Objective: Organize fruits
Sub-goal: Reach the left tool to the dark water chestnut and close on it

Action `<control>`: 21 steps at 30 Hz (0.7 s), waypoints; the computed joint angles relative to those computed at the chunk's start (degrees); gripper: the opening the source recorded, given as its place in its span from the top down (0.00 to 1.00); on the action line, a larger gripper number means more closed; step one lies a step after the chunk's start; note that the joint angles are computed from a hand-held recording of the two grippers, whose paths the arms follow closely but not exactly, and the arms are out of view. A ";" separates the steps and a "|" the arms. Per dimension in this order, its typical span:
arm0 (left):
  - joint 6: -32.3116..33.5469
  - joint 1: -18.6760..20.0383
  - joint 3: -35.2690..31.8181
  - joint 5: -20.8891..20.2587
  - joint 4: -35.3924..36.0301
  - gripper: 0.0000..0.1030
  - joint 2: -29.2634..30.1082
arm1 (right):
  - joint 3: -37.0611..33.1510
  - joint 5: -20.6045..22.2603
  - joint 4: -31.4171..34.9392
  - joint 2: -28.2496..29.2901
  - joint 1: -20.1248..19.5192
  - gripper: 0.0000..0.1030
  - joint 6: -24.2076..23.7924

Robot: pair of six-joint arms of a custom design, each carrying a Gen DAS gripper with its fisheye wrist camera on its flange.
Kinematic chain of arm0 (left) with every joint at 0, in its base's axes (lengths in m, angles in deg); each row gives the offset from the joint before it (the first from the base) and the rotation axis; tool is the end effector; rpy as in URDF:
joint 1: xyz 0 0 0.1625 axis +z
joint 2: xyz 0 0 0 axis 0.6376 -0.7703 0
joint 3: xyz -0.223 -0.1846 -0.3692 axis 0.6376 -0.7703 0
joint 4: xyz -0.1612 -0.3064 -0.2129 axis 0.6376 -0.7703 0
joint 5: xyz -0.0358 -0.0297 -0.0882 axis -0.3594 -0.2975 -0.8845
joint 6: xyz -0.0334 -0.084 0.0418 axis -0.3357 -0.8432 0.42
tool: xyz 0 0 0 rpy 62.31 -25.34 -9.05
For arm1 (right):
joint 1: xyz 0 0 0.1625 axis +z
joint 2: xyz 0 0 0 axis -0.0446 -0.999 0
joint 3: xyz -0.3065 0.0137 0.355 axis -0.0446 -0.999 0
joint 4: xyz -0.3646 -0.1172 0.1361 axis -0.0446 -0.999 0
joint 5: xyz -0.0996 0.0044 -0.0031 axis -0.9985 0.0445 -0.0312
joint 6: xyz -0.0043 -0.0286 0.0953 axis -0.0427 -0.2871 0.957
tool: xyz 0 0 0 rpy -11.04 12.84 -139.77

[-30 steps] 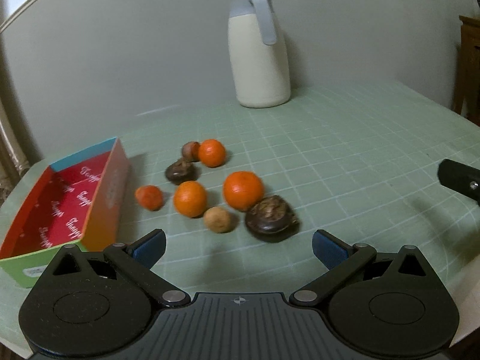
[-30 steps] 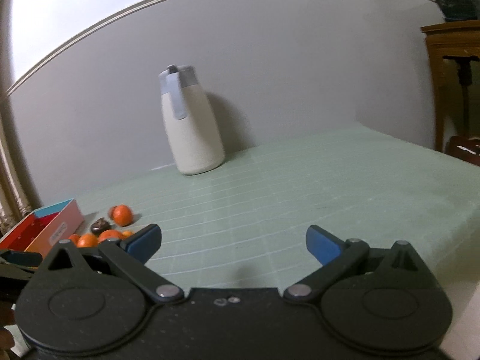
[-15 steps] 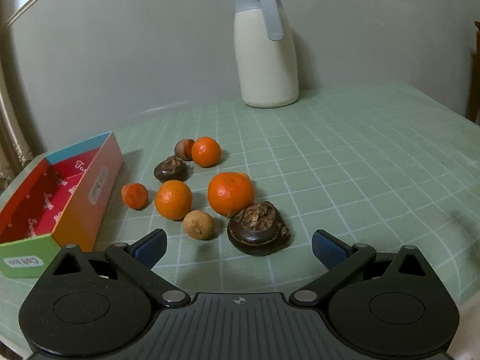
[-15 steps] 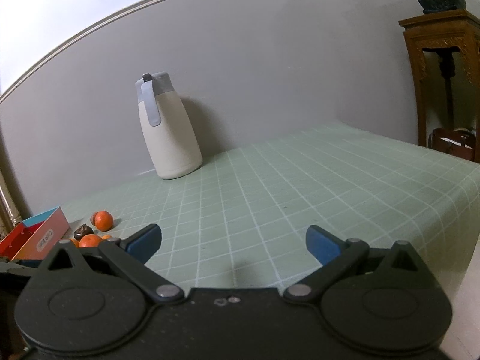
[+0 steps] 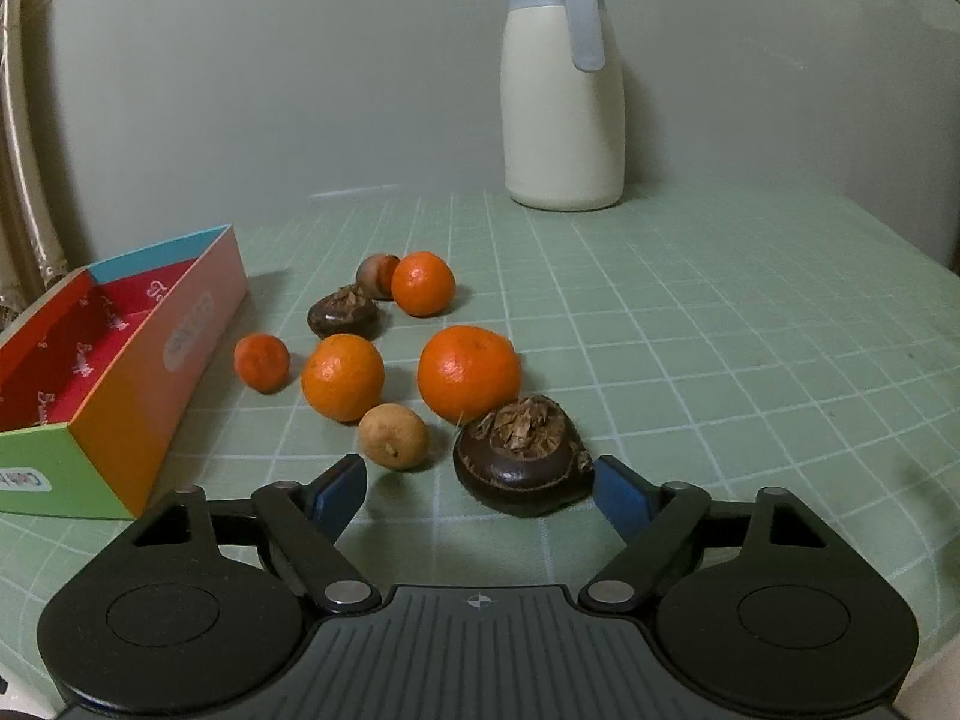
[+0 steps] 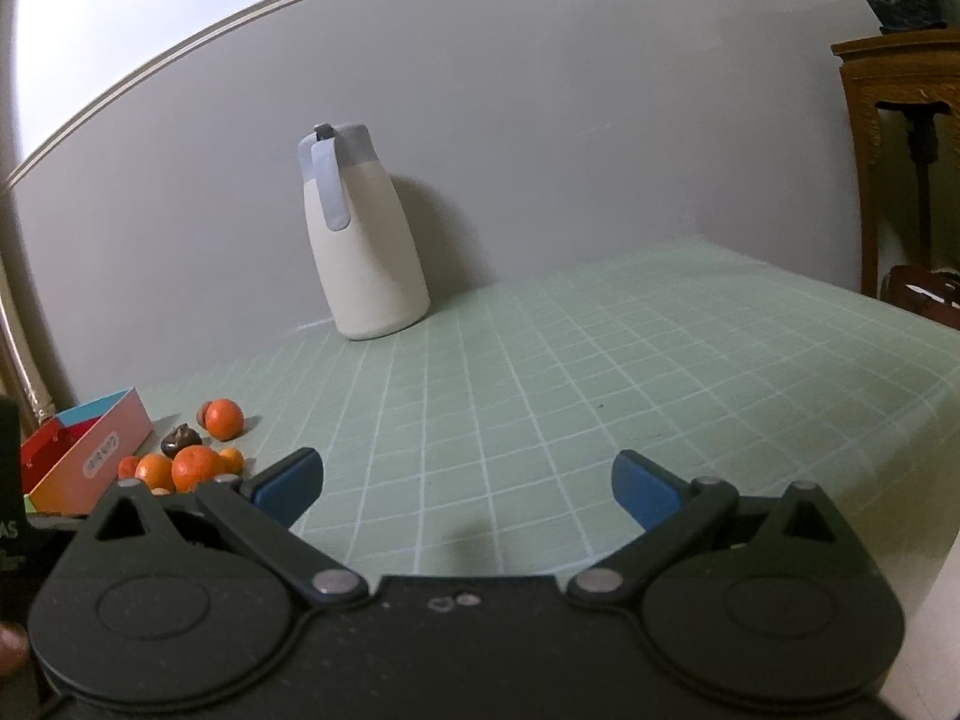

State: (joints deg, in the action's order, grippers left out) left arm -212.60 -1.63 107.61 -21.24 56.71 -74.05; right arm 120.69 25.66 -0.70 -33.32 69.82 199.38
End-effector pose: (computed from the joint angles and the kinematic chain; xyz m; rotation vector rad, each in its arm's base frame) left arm -0.2877 -0.4863 -0.1209 0.9830 2.1920 -0.9294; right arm -0.0128 -0.3360 0.1782 -0.0790 -1.8064 1.6224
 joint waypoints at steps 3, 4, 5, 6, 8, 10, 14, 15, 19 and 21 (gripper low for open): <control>0.27 0.06 -0.50 0.13 -0.29 0.20 0.41 | -0.23 -0.13 0.66 -0.09 -0.03 0.00 -0.03; -0.08 0.18 -0.75 0.40 -0.04 0.20 0.48 | -0.31 -0.11 0.84 -0.10 -0.04 0.00 -0.01; -0.77 0.27 -1.06 0.67 0.47 0.20 0.57 | -0.41 -0.07 1.05 -0.09 -0.04 0.00 0.00; -1.35 0.33 -1.35 0.82 1.02 0.20 0.64 | -0.50 -0.07 1.33 -0.11 -0.09 0.00 0.01; -2.08 0.24 -1.62 0.97 1.85 0.20 0.73 | -0.72 -0.06 1.96 -0.11 -0.05 0.00 0.06; -2.25 -0.23 -0.74 0.94 0.97 0.20 0.37 | -0.95 -0.16 2.33 -0.02 0.06 0.00 0.00; -0.06 -1.44 1.58 1.50 -2.58 0.19 -0.44 | -1.15 -0.49 2.95 -0.04 -0.01 0.00 -0.18; -0.36 -1.45 0.99 1.57 -1.76 0.20 -0.06 | -1.13 -0.68 3.11 -0.19 -0.19 0.00 -0.27; -3.65 -0.34 -1.73 2.98 2.07 0.21 1.20 | -0.70 -1.29 3.29 -0.88 -0.81 0.00 -0.03; -3.99 -0.05 -1.91 4.02 2.30 0.30 1.08 | -0.60 -1.26 3.23 -1.06 -0.96 0.00 0.20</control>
State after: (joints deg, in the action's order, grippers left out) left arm -216.59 -1.68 105.70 -17.22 59.01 -72.97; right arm 120.09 24.40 2.52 -34.38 68.86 199.58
